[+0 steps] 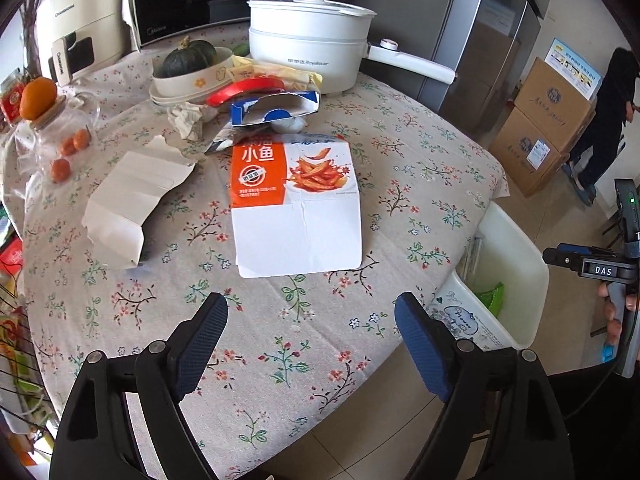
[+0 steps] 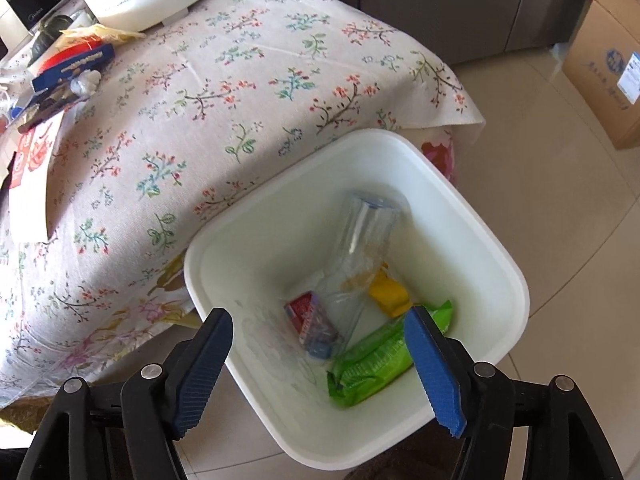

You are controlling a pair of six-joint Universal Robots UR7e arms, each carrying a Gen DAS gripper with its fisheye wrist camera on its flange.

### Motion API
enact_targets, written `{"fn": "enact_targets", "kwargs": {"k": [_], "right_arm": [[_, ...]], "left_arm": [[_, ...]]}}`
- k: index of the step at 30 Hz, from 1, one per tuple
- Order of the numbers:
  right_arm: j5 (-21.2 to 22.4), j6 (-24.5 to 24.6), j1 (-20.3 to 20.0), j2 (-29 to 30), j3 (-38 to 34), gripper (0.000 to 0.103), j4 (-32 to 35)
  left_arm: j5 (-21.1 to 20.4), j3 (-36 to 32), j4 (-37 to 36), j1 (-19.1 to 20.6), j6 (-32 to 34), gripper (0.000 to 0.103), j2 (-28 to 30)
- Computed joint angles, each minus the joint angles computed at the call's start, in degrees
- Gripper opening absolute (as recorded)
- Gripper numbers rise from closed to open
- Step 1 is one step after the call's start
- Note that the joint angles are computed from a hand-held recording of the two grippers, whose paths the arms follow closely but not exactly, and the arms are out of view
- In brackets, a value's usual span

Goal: Collect trash
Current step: 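Move the left tool to the white paper while the right tool reaches the orange-and-white snack box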

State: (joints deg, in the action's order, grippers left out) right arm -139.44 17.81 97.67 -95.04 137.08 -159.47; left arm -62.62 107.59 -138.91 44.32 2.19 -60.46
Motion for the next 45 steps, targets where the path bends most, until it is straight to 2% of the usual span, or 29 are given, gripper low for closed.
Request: {"fn": "enact_targets", "kwargs": {"k": [5, 17, 24, 31, 38, 42, 45], "right_arm": [[-0.2, -0.4, 3.1, 2.8, -2.1, 0.075, -2.6], [1.4, -6.0, 7.7, 14.2, -11.6, 0.077, -8.5], [3.3, -8.0, 8.4, 21.5, -17.7, 0.078, -10.2], [7.5, -7.7, 7.3, 29.2, -23.7, 0.079, -10.7], [11.4, -6.8, 3.4, 34.3, -27.2, 0.079, -12.3], [18.3, -5.9, -0.1, 34.8, -26.9, 0.077, -15.1], [25.1, -5.6, -2.4, 34.9, -26.0, 0.066, -17.8]], "left_arm": [[1.4, -0.2, -0.9, 0.8, -0.5, 0.088, -1.1], [5.5, -1.7, -2.4, 4.4, -1.0, 0.092, -2.5], [8.6, -1.4, -4.8, 6.4, 0.0, 0.102, -3.1], [9.5, -1.7, -5.3, 7.7, 0.1, 0.103, -3.5], [10.9, -2.4, -4.1, 8.5, 0.3, 0.103, -3.0], [12.1, -3.2, -4.5, 9.3, 0.9, 0.103, -1.9], [13.2, -4.1, -6.0, 9.8, 2.0, 0.103, -0.2]]}}
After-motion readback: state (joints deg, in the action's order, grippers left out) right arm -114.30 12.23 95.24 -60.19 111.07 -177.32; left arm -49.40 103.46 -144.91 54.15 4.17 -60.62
